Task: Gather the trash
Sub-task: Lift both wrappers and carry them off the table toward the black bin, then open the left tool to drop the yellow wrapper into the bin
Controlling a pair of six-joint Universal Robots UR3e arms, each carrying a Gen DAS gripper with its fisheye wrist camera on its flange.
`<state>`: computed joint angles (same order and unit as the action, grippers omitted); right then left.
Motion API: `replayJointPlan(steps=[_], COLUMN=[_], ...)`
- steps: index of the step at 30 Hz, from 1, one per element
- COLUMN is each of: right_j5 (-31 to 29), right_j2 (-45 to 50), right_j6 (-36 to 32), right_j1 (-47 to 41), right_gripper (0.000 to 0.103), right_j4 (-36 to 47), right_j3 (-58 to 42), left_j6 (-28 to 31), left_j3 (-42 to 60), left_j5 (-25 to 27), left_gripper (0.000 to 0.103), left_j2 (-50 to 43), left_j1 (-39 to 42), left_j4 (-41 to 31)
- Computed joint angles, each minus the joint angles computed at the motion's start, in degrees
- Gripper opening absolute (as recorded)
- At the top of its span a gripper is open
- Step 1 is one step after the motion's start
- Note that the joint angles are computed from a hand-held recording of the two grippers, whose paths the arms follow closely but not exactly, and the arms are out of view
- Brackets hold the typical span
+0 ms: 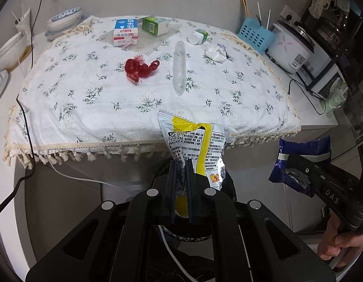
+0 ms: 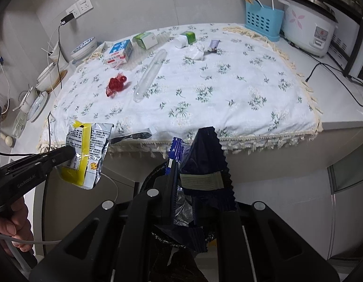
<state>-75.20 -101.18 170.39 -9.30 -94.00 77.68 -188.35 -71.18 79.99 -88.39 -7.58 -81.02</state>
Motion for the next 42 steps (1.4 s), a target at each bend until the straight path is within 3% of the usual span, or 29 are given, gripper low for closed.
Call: replayJointPlan(steps=[23, 42], right_j5=[-1.13, -2.50], right_j2=[-5.97, -9.98], right_j6=[-3.45, -4.68], right_j1=[-2.14, -5.42], right_gripper=[0.009, 0.009], right_j4=[-11.45, -10.98], right_j3=[23.10, 31.19], left_j6=[-3.25, -4.19], left_j3=[-16.37, -20.31], left_j5=[4.41, 3.24], left_gripper=[0.007, 0.007], left_j2=[-4.07, -11.60], left_j1=[-7.60, -11.66], left_j4=[13.93, 21.19])
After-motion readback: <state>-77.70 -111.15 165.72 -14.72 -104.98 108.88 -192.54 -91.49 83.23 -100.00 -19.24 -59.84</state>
